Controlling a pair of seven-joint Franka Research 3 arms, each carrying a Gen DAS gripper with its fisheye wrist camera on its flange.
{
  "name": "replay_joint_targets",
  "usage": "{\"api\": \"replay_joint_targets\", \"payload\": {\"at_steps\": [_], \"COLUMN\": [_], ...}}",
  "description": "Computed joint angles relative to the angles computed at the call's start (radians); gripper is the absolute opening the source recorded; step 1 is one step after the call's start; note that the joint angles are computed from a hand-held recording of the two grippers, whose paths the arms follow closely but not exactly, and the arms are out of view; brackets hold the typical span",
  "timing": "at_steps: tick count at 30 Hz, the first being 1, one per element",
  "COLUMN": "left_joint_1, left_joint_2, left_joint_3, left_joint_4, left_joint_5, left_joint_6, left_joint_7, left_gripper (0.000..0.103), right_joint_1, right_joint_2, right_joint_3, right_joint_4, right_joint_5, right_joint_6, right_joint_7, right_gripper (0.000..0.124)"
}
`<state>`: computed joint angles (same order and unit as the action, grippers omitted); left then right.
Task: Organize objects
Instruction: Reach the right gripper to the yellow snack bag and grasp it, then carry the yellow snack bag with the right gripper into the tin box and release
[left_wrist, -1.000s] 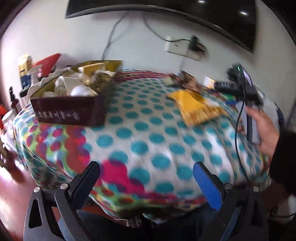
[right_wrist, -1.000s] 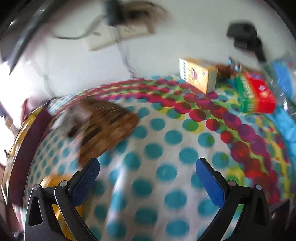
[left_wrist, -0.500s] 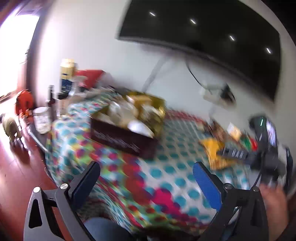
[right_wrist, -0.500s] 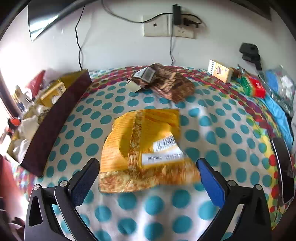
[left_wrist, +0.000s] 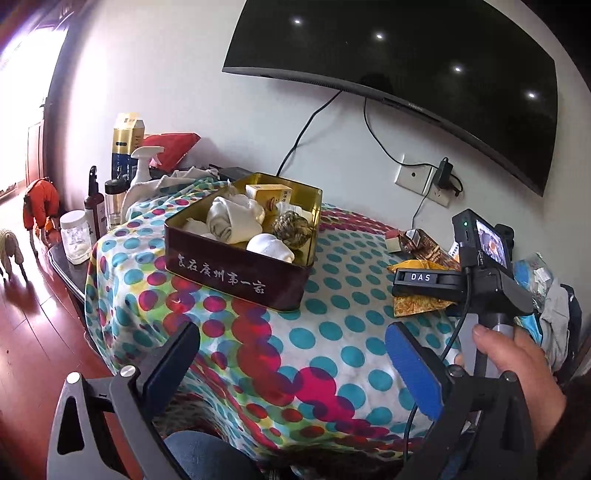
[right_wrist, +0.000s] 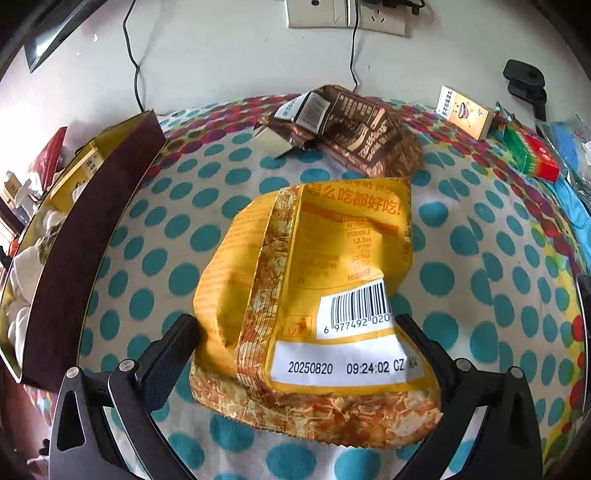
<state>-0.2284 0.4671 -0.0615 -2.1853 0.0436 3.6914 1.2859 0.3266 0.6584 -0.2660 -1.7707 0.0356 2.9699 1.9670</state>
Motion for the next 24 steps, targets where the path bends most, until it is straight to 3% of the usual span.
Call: {"api": "replay_joint_targets", "payload": {"at_steps": [3, 7, 14, 17, 24], "left_joint_1": [0.009, 0.000, 0.002, -0.001, 0.001], "left_joint_2": [0.003, 0.001, -0.001, -0.001, -0.003], "left_joint_3": [-0.006, 0.001, 0.001, 0.005, 0.006], "left_joint_4": [0.004, 0.005, 0.010, 0.009, 0.007], "left_joint_5": [0.008, 0.008, 0.013, 0.010, 0.015], "left_joint_6": [-0.005, -0.020, -0.051, -0.051, -0.052], "left_joint_7": [-0.013, -0.011, -0.015, -0.021, -0.026], "left_gripper": [0.103, 0.103, 0.103, 0.103, 0.103], "right_joint_1": [-0.012, -0.120, -0.113, -0.121, -0.064], "right_joint_2": [-0.001, -0.022, -0.039, -0.057, -0.113], "right_joint_3": [0.014, 0.147, 0.159, 0.174, 0.130], "right_joint_4": [-0.021, -0.063, -0.082, -0.092, -0.105], "right_joint_5": [0.005, 0.067, 0.125, 0.158, 0.219], "right_joint_6": [0.059, 0.173, 0.229, 0.251, 0.314], "right_joint_7": [-0.022, -0.144, -0.255, -0.296, -0.393], "right_gripper": [0.103, 0.088, 0.075, 0.063, 0.061]}}
